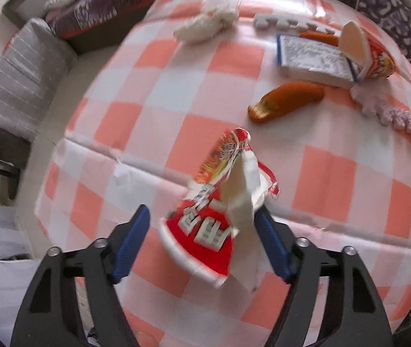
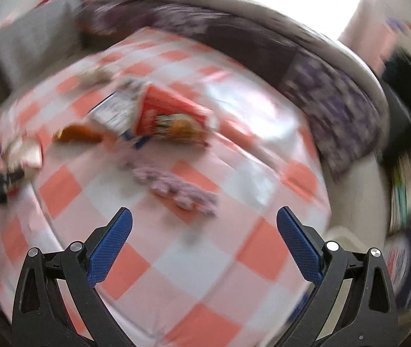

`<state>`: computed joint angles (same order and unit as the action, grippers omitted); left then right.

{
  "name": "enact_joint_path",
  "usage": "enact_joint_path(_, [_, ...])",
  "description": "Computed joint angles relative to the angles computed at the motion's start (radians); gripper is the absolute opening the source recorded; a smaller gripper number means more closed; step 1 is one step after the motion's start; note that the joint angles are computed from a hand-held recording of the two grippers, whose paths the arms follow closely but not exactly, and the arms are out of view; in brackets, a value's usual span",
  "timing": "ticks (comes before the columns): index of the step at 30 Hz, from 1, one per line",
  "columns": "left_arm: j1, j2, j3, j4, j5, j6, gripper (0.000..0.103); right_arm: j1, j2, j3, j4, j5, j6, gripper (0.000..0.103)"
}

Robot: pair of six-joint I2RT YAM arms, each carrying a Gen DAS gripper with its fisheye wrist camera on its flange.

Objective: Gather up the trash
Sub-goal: 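Grasp the red snack cup with the left tool while the right tool grasps the white plastic strip, then carry the snack cup and plastic strip to the bin and release both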

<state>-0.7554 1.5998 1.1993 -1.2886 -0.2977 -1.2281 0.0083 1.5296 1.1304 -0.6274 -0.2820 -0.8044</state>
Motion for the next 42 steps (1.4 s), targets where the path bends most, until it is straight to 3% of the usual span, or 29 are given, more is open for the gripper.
enact_joint_path(2, [0.013, -0.043, -0.051, 0.046, 0.015, -0.001, 0.061, 0.041, 0.018, -0.015, 0.049, 0.03, -0.033, 0.096])
enact_joint_path(8, [0.009, -0.086, -0.085, 0.083, 0.019, 0.016, 0.055, 0.103, 0.139, 0.059, 0.0, -0.001, -0.049, 0.096])
enact_joint_path(10, [0.017, -0.101, -0.101, 0.095, 0.015, 0.014, 0.054, 0.122, 0.157, 0.058, 0.004, 0.014, -0.056, 0.091])
enact_joint_path(12, [0.02, -0.117, -0.107, 0.092, 0.011, -0.001, 0.054, 0.129, 0.194, 0.084, -0.031, 0.015, -0.043, 0.067])
enact_joint_path(13, [0.025, -0.124, -0.103, 0.084, 0.009, -0.006, 0.054, 0.125, 0.205, 0.093, -0.052, -0.011, -0.033, 0.061])
enact_joint_path(14, [0.031, -0.131, -0.105, 0.083, 0.006, -0.008, 0.054, 0.121, 0.217, 0.115, -0.078, -0.033, -0.022, 0.043])
enact_joint_path(15, [0.034, -0.141, -0.105, 0.083, 0.004, -0.017, 0.054, 0.123, 0.216, 0.122, -0.09, -0.038, -0.013, 0.034])
enact_joint_path(22, [0.011, -0.185, -0.065, 0.052, -0.046, -0.08, 0.054, 0.114, 0.151, 0.097, -0.108, -0.075, 0.056, 0.026])
enact_joint_path(24, [-0.004, -0.193, -0.035, 0.033, -0.073, -0.106, 0.054, 0.116, 0.122, 0.093, -0.108, -0.089, 0.077, 0.009])
enact_joint_path(33, [-0.074, -0.192, 0.116, -0.052, -0.211, -0.199, 0.054, 0.107, 0.002, 0.121, -0.144, -0.143, 0.161, 0.008])
enact_joint_path(42, [-0.104, -0.152, 0.224, -0.073, -0.274, -0.223, 0.054, 0.04, -0.048, 0.209, -0.235, -0.145, 0.241, 0.008])
